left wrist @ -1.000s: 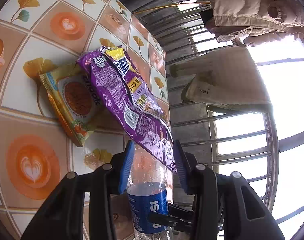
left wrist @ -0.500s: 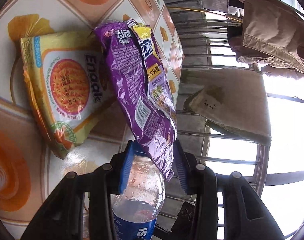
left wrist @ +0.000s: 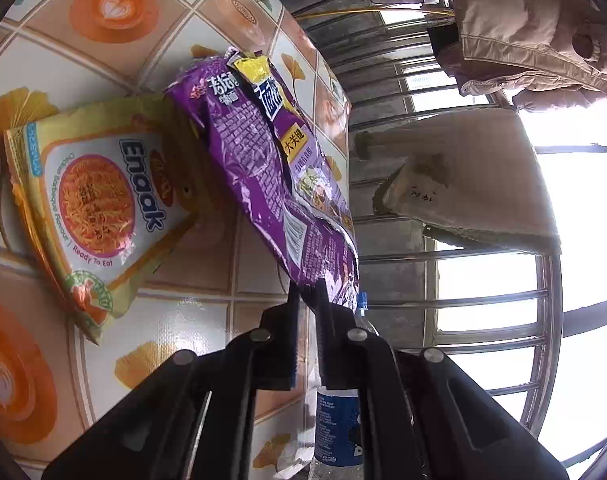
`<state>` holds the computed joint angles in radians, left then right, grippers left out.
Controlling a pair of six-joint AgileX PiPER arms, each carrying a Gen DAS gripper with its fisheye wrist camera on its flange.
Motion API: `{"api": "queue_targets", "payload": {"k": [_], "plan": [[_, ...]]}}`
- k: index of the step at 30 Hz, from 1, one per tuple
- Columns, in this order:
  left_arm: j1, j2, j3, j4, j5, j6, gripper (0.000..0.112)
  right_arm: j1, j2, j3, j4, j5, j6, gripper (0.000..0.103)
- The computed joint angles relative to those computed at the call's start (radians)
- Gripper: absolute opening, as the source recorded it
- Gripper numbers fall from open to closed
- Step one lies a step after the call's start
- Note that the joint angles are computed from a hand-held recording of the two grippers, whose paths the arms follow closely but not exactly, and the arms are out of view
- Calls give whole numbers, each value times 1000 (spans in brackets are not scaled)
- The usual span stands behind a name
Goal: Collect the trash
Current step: 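Grasp the purple snack bag with the left gripper while the right gripper holds the Pepsi bottle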
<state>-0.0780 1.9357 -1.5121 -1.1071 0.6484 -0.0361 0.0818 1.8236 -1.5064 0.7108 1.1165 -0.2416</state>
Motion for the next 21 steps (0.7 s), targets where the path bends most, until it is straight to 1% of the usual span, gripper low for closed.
{"api": "queue_targets", "payload": {"k": [2, 5, 6, 9, 10, 11, 13, 14, 17, 21], "plan": [[-3, -33, 21, 50, 24, 2, 6, -13, -20, -26, -21, -13, 7, 57], [3, -118, 117, 61, 70, 79, 6, 5, -46, -77, -65, -32, 11, 57], [10, -151, 158, 70, 97, 107, 6, 23, -56, -86, -81, -37, 10, 57], [44, -206, 257, 23, 212, 236, 6, 87, -48, -117, -109, -36, -10, 57], [52, -223, 288, 20, 241, 273, 6, 105, -40, -116, -106, -31, -28, 57], [58, -241, 315, 29, 250, 289, 6, 126, -28, -117, -107, -27, -38, 57], [76, -284, 380, 49, 235, 286, 6, 167, 5, -125, -126, -24, -39, 57], [88, -300, 408, 37, 223, 291, 6, 180, 24, -125, -130, -22, -38, 57], [134, -350, 499, -66, 174, 346, 6, 193, 76, -124, -123, -3, -26, 57], [139, -362, 521, -116, 132, 366, 7, 207, 92, -120, -125, 2, -12, 57]]}}
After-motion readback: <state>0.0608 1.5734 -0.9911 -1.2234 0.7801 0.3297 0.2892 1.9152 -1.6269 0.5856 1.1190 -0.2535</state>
